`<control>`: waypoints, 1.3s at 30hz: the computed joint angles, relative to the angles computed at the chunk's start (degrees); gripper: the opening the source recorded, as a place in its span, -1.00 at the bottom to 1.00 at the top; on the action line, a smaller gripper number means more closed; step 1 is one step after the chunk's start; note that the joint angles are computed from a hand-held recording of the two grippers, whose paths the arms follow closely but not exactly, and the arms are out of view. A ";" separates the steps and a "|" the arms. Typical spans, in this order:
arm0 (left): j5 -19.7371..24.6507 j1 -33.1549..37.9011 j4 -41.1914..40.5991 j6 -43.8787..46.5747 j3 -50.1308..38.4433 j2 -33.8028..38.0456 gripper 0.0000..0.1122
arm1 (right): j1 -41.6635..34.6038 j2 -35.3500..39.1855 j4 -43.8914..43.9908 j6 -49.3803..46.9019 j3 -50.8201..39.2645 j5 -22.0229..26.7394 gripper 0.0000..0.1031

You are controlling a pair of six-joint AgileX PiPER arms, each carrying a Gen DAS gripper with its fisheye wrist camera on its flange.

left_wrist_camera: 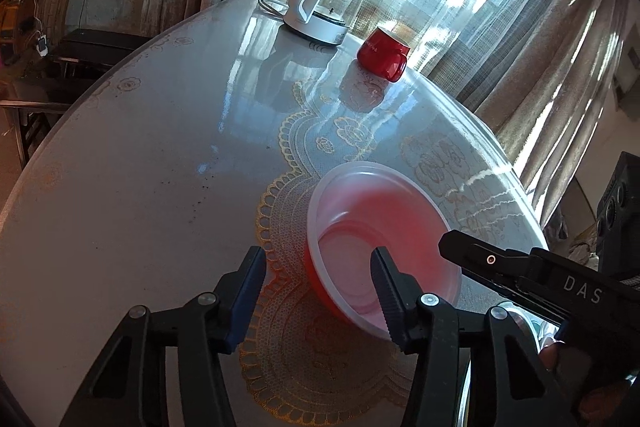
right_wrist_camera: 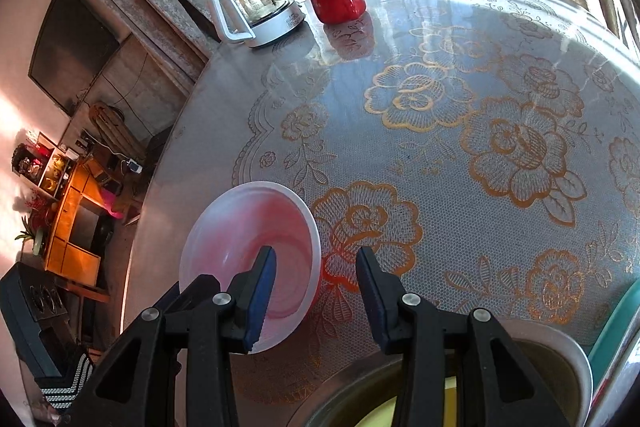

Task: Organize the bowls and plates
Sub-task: 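Move both tools to the pink-red plastic bowl and close on its rim, then lift the pink-red bowl with both tools and carry it over the steel bowl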

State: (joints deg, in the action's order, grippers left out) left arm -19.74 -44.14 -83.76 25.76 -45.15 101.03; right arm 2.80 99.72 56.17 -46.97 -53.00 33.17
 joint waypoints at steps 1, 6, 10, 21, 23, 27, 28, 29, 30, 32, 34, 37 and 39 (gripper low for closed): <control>0.05 -0.07 1.07 -0.82 -0.01 0.08 -0.10 | 0.17 0.26 -0.05 0.10 -0.18 0.11 -0.18; 0.25 -0.16 1.28 -0.19 -0.78 1.00 -0.21 | 1.46 1.68 -2.43 3.34 -1.33 -0.24 -0.20; 0.21 -0.11 1.23 0.00 -0.98 1.70 -0.34 | 2.61 2.02 -4.11 4.17 -1.58 -1.64 -0.32; -2.76 -1.90 -4.19 6.47 -2.01 2.98 -0.62 | 5.17 3.05 -8.59 7.73 -2.86 -3.36 -0.72; -3.74 -2.42 -4.76 7.42 -2.24 3.36 -0.66 | 5.43 2.99 -8.83 7.93 -2.90 -3.45 -0.76; -6.15 -3.66 -6.88 10.58 -3.25 4.52 -0.69 | 5.55 1.75 -8.81 7.42 -2.41 -4.37 -0.77; -6.74 -4.02 -6.40 10.21 -3.23 4.58 -0.69 | 5.54 1.49 -8.63 7.15 -2.25 -4.58 -0.77; -7.33 -4.40 -5.90 9.86 -3.18 4.57 -0.70 | 5.37 1.23 -8.13 6.60 -2.01 -4.68 -0.77; -7.92 -4.71 -5.25 9.50 -3.02 4.48 -0.72 | 5.02 0.89 -7.51 5.85 -1.60 -4.73 -0.77; -9.42 -5.61 -4.74 9.23 -2.93 4.29 -0.72 | 4.64 0.21 -6.95 5.26 -0.98 -5.00 -0.77; -10.50 -6.28 -3.91 8.28 -2.52 3.84 -0.73 | 4.20 -0.70 -6.08 4.21 -0.35 -4.83 -0.77; -11.80 -7.39 -3.36 7.45 -2.08 2.85 -0.74 | 3.64 -2.82 -4.22 2.14 1.38 -5.04 -0.77; -13.47 -8.62 -3.79 7.79 -1.93 2.09 -0.74 | 3.10 -4.57 -2.67 0.42 2.78 -5.21 -0.77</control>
